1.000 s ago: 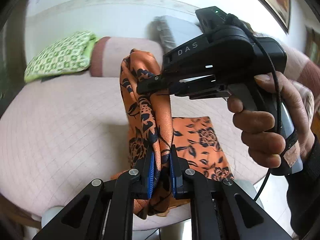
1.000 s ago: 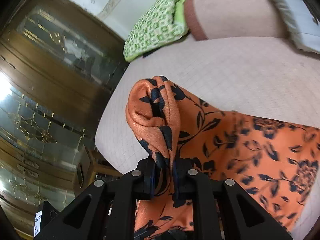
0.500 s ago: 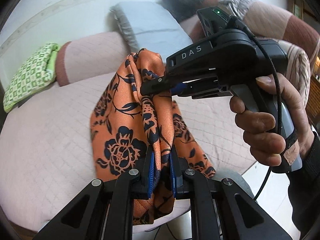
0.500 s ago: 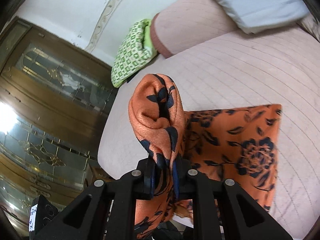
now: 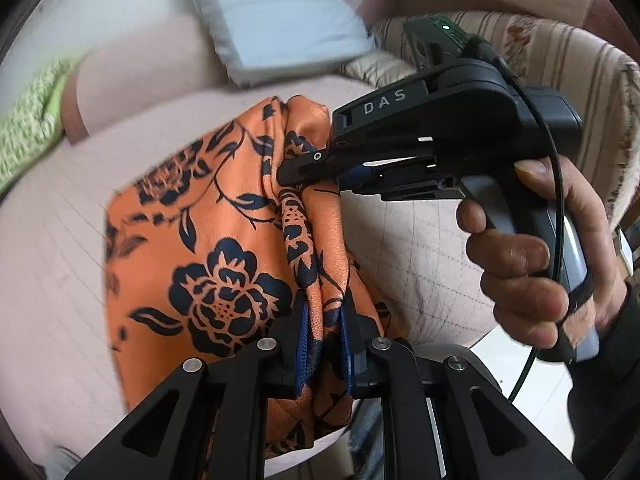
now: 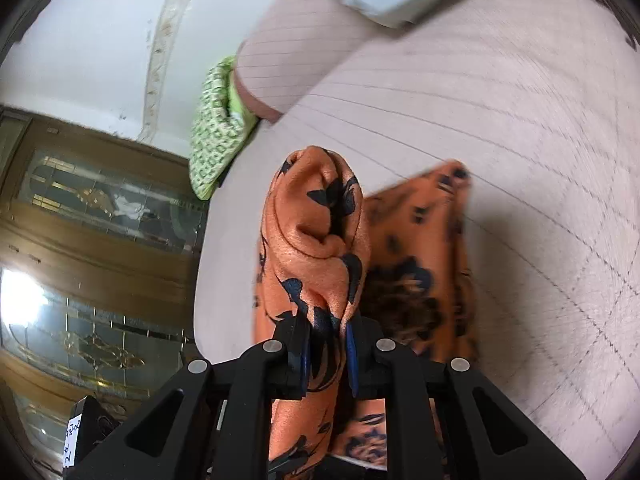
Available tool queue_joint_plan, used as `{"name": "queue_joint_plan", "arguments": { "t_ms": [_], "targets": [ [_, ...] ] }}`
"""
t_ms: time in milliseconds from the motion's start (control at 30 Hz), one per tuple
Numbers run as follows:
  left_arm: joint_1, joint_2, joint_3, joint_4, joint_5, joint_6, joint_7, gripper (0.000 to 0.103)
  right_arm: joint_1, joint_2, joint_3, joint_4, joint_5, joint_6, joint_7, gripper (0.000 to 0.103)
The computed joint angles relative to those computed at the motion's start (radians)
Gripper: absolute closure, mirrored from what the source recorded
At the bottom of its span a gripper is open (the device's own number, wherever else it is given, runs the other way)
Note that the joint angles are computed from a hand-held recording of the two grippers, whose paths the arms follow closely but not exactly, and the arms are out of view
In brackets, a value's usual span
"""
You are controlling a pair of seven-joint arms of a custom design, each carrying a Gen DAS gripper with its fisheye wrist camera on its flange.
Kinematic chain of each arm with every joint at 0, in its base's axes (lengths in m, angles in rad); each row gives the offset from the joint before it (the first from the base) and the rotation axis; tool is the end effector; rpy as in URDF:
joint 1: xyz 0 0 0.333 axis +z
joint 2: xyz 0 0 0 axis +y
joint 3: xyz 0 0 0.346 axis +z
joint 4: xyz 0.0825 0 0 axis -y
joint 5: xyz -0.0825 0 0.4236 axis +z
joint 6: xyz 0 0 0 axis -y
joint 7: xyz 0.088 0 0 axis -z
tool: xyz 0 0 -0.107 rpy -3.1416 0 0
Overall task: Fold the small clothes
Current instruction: 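Fold the gripped blouse edge over with both tools and release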
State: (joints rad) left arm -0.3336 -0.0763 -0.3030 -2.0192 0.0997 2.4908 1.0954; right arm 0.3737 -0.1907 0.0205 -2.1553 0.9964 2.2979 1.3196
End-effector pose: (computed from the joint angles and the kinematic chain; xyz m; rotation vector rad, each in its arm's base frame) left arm 0.4892 -0.3680 0.5594 -1.7571 2.2143 -0.7333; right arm 0.5101 0.2323 0.5386 -1.6962 1.5725 0.5347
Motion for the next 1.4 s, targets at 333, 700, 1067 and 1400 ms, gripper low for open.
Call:
{"name": "queue_joint_plan", "arguments": {
  "t_ms": [333,700,1067,1400],
  "targets": [
    [0.010,0.072,0.035,0.011,-0.291,0.027,0.027,0.086,-0.034,0.057,-0.003,-0.042,0.092,0.009,-0.048,0.083],
    [0.039,-0.212,0.094,-0.166,-0.574,0.008,0.151,0.048,-0.004,-0.263,0.079,-0.245,-0.153,0.300,0.233,0.041],
    [0.173,-0.416,0.111,-0.387,-0.487,-0.043,-0.053,0.035,-0.065,-0.279,0.295,-0.264,-0.634,0.266,0.647,0.043],
    [0.138,-0.262,0.066,-0.360,-0.450,0.020,-0.054,0.032,-0.071,-0.296,0.268,-0.283,-0.901,0.159,0.862,0.097]
  ]
}}
